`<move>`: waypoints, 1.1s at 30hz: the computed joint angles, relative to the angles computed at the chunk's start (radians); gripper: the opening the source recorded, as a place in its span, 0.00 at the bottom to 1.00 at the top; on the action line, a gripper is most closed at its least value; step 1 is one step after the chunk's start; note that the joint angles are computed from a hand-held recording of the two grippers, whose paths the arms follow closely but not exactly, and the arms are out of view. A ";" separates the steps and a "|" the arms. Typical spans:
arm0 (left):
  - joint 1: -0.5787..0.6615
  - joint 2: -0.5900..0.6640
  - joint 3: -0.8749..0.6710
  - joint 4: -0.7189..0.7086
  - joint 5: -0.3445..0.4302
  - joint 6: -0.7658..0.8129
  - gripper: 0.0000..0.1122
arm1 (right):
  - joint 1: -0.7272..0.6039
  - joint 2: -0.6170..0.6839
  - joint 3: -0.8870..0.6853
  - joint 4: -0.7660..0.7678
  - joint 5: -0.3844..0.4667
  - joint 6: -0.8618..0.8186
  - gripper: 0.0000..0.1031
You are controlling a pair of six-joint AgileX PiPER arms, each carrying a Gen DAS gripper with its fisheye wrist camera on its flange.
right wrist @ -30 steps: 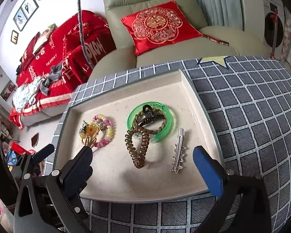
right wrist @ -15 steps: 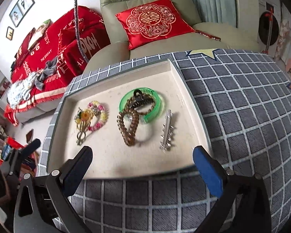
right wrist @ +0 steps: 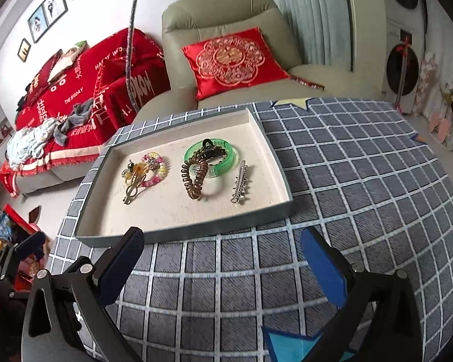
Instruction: Organize jewelry
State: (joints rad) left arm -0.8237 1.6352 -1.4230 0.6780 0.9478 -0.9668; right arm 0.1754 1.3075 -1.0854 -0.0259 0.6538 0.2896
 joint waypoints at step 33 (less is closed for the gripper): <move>-0.105 -0.084 0.112 0.162 0.071 -0.259 0.92 | 0.217 -0.129 0.141 -0.416 -0.026 0.358 1.00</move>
